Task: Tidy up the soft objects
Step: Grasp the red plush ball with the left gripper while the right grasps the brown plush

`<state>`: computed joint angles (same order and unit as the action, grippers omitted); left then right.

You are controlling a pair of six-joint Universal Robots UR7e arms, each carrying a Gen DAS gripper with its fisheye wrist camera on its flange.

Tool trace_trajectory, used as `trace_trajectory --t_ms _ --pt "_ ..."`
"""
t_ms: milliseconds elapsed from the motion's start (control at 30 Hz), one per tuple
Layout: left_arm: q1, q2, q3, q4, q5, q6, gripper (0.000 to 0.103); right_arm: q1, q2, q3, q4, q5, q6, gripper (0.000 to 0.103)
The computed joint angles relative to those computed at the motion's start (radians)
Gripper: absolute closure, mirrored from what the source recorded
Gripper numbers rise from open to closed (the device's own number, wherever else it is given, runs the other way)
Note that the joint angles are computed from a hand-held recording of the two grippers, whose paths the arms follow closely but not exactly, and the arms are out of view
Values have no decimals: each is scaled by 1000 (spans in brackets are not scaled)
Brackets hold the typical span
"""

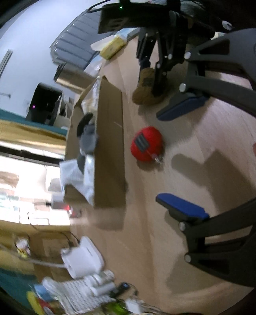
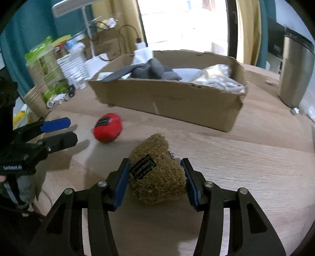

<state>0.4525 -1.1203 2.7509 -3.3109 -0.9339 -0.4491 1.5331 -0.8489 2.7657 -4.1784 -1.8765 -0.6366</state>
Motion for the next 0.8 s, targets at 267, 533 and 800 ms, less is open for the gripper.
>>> trace_trajectory --t_ms 267,533,800 --pt "58 89 -114 50 -28 103 26 27 -10 -26 -13 -81 -66 49" --pt "76 141 -164 129 5 79 26 -41 -54 -9 -19 4 -101 49" --pt "38 163 -156 134 38 84 27 -59 -72 -12 11 17 -82 43"
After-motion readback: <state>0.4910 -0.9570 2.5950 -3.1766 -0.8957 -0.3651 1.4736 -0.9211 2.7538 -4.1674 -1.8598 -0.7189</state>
